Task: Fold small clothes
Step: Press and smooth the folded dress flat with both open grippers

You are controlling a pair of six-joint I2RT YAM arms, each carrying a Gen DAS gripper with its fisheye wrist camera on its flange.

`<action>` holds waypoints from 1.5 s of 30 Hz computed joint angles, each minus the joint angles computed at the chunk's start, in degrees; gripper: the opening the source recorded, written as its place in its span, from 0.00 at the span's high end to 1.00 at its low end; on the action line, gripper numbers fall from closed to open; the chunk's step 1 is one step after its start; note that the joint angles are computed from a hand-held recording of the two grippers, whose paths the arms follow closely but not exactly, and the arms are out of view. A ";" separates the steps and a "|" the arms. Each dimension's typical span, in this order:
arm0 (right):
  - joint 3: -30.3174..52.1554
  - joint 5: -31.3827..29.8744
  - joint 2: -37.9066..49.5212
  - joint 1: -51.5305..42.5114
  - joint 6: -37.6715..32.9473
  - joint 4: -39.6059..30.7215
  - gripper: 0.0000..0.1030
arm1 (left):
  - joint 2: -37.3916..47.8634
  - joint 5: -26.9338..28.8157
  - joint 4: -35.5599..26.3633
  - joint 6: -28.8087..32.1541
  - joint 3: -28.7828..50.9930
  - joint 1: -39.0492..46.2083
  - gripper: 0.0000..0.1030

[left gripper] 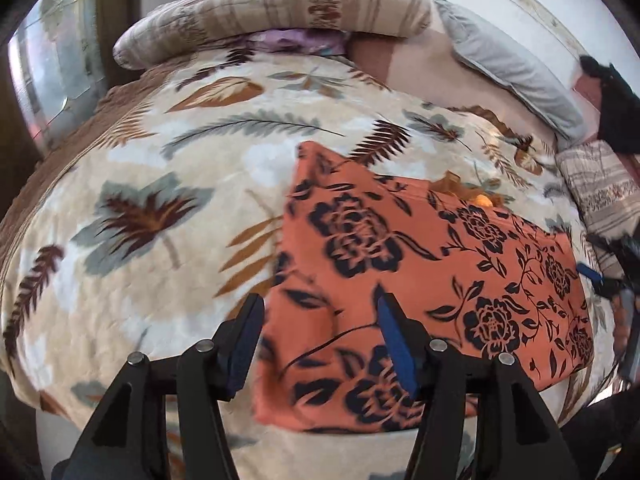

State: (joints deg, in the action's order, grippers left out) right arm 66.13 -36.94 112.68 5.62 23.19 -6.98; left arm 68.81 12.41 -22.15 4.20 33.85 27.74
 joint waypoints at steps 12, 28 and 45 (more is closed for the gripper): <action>11.99 2.18 12.53 -1.98 3.49 1.68 0.23 | 14.13 -10.07 13.47 -3.67 -1.31 -10.17 0.28; -41.73 -3.73 -34.21 -3.26 14.64 15.98 0.22 | -4.29 -8.81 1.80 -11.06 -3.99 -16.53 0.28; -44.66 0.32 -19.69 -8.25 23.89 29.89 0.92 | 8.70 -22.75 6.17 -23.96 -1.25 -38.65 0.24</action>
